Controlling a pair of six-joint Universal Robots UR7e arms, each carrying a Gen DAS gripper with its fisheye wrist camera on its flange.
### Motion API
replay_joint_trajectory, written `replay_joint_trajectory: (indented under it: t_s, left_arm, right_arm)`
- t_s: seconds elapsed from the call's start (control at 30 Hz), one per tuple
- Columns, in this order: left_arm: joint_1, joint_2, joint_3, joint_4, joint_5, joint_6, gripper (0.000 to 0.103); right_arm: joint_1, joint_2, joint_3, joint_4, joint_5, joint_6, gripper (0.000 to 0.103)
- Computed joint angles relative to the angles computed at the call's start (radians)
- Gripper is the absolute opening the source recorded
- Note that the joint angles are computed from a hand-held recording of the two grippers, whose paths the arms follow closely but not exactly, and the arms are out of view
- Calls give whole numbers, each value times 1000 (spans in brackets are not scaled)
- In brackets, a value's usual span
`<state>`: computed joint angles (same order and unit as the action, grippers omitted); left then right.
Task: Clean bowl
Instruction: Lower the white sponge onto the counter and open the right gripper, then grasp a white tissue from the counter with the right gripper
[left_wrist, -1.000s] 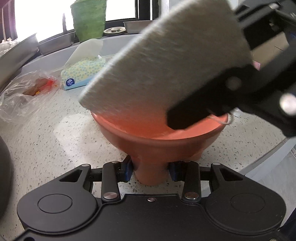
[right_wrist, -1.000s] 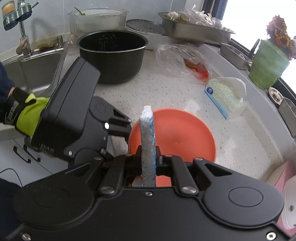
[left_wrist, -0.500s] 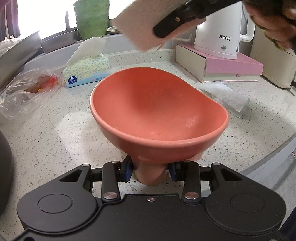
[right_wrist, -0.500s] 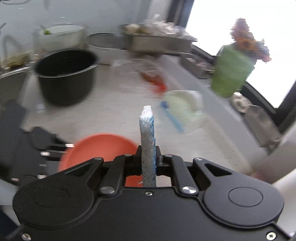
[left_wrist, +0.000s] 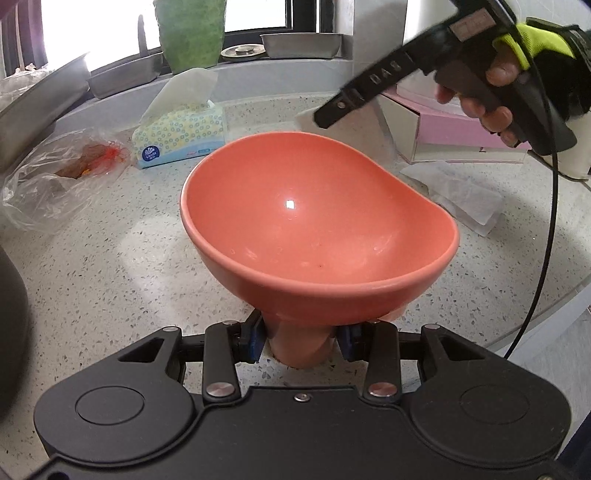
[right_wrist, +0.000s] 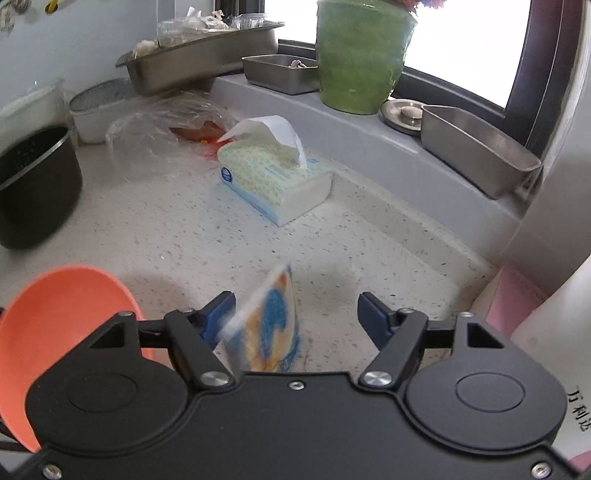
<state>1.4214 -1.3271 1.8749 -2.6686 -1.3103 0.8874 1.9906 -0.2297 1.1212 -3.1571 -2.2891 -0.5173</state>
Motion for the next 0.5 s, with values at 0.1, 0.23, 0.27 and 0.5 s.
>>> replay_joint_trajectory:
  t_s: [0.1,0.23,0.27,0.5]
  left_arm:
    - [0,0,1,-2,0,-2,39]
    - [4,0,0,-2,-8,-2,39]
    - [5,0,0,-3,-11,-2,39]
    - [10,5,-11,6,-21,4,39]
  right_arm:
    - [1,-39,98,-90,-17,-26,80]
    - [6,-113,285,-193,-34,7,80]
    - [6,-127,327,-211,-34,14,80]
    - [12,-151,465,-243,-109,87,80]
